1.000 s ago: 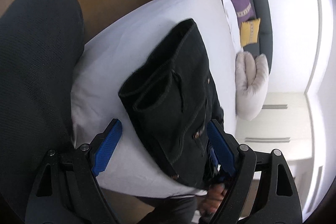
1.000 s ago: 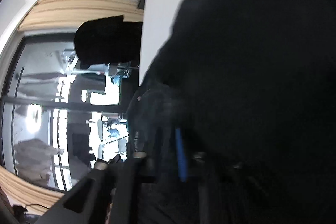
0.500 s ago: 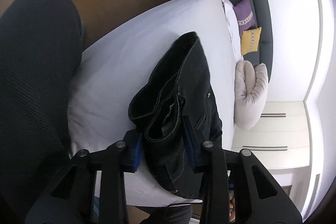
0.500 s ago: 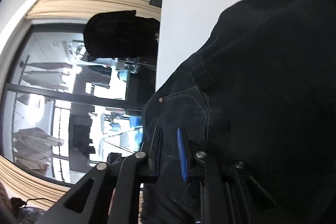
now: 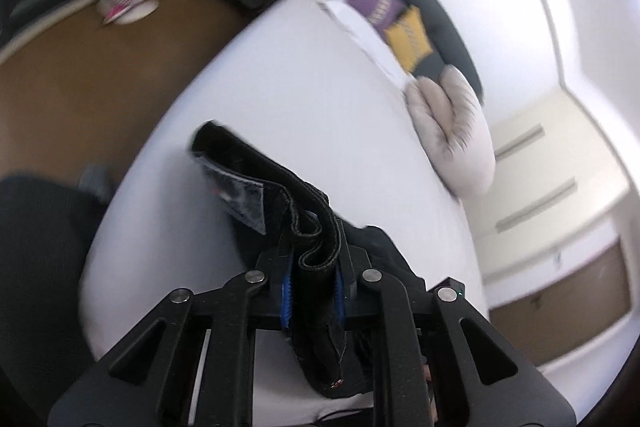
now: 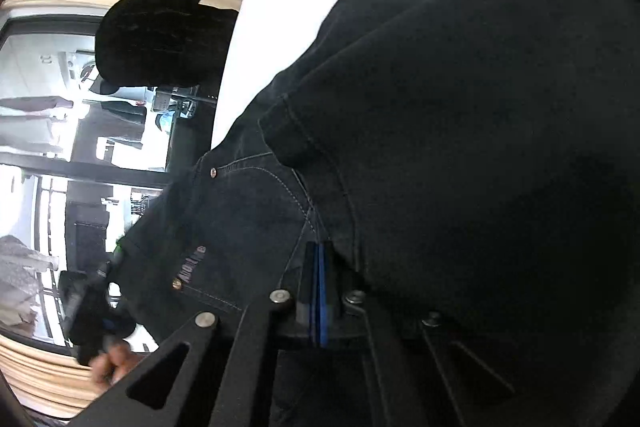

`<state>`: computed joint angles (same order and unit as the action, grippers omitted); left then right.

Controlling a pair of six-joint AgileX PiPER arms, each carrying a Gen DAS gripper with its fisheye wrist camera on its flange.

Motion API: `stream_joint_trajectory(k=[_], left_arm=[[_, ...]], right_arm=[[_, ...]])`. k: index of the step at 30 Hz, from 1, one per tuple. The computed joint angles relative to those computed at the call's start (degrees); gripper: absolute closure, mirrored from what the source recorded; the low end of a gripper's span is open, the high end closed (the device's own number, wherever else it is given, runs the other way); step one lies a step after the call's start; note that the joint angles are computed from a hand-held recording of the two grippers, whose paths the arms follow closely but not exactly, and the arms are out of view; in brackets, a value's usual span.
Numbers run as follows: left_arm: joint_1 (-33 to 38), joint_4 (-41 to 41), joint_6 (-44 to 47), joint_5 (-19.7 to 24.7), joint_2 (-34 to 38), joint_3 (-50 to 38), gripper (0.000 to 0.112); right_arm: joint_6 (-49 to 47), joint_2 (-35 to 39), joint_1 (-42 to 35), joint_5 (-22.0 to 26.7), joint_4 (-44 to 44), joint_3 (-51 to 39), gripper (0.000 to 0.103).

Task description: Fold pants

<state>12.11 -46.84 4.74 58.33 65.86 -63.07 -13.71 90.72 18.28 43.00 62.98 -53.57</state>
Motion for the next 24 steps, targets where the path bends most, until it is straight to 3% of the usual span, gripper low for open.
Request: stream_joint_trajectory(k=[2, 3, 4, 6, 7, 10, 15, 17, 21, 23, 24], left_arm=[[-7.6, 4.2, -2.3, -2.3, 2.0, -4.5, 0.099], [-12.0, 7.2, -4.0, -3.5, 3.3, -7.3, 0.100], [-16.4, 10.3, -5.1, -4.4, 4.8, -9.9, 0.099], [-26.2, 16.7, -7.5, -6.2, 9.8, -16.0, 0.100], [-30.1, 19.0, -8.2, -6.7, 11.8, -18.1, 0.099], [-41.4, 25.3, -10.1, -8.2, 17.5, -22.7, 0.099], [-51.3, 32.1, -12.0, -7.6, 23.1, -24.9, 0.100], [-53.3, 34.7, -12.9, -7.2, 24.1, -25.6, 0.100], [-57.1, 40.2, -14.3, -7.4, 24.6, -25.7, 0.100], [-59.1, 42.1, -14.4, -6.6, 25.4, -26.4, 0.100], [-60.0, 42.6, -14.3, -7.0, 26.0, -26.2, 0.100]], right_arm=[[-0.4, -1.8, -1.3, 1.2, 0.6, 0.7, 0.101], [-0.8, -4.3, -1.9, 0.7, 0.9, 1.5, 0.082], [-2.2, -6.9, -2.9, 0.1, 2.0, 2.6, 0.052], [-4.0, -12.7, -6.8, 0.1, 4.0, 4.7, 0.019], [-6.8, -14.3, -10.4, 3.0, 6.6, 5.2, 0.015], [-10.1, -13.4, -20.4, 14.8, 9.1, 4.1, 0.014], [-14.9, -13.8, -28.2, 24.8, 11.5, 6.3, 0.012], [-16.5, -13.6, -28.7, 25.3, 13.1, 7.0, 0.008], [-14.3, -11.6, -23.1, 21.4, 10.5, 5.5, 0.006], [-13.8, -10.3, -20.7, 20.5, 9.3, 3.6, 0.009], [-13.2, -9.8, -19.6, 20.2, 7.7, 2.3, 0.016]])
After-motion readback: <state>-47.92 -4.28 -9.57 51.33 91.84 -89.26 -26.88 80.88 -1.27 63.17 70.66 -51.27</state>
